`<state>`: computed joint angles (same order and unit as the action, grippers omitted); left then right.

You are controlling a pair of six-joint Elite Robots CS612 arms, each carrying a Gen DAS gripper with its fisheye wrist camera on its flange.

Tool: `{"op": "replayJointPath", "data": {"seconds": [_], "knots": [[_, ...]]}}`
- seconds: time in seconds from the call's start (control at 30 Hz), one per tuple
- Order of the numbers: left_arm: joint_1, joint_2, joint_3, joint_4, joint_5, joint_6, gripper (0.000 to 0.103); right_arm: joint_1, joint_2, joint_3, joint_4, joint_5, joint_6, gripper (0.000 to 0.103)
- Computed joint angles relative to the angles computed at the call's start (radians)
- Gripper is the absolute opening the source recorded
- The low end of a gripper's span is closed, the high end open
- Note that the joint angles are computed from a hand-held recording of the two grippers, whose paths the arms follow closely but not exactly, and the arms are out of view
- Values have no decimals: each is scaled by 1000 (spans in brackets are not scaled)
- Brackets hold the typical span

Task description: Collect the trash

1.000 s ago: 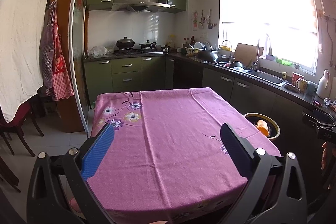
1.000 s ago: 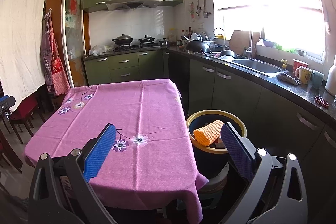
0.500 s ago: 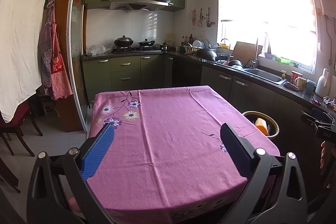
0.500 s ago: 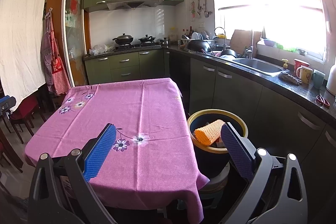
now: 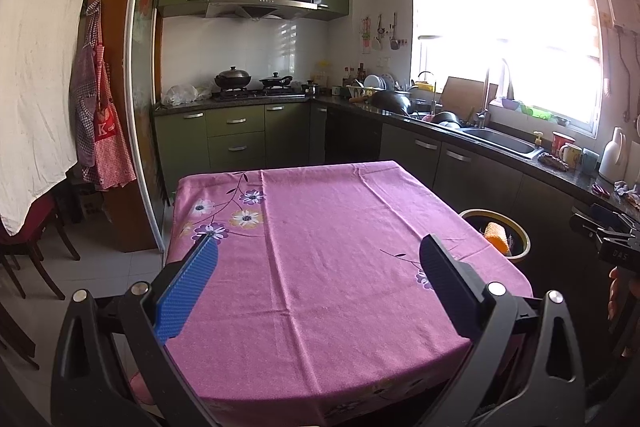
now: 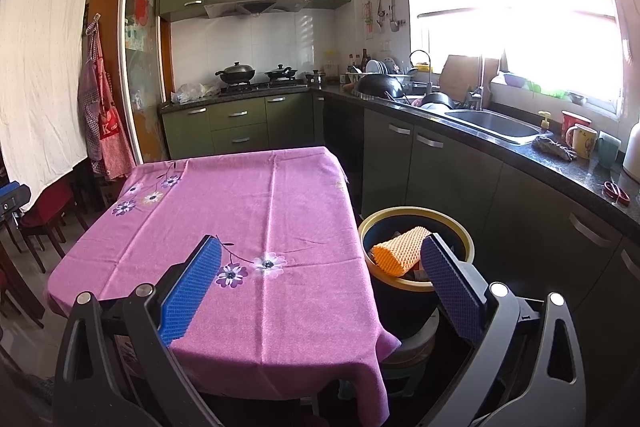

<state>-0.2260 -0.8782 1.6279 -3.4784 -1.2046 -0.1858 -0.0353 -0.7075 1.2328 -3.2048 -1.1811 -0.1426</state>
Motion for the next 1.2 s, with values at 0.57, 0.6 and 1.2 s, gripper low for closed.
{"op": "replayJointPath", "data": {"seconds": [0.57,0.6,1.2], "knots": [[1,2,-4,5,-3,5,96,1,1,-1,2,1,-1,98],[1,2,-4,7,-4,5,96,1,2,-1,3,1,-2,98],[10,16,-12,-22,-47,2,96,1,7,-11,18,10,-8,98]]}}
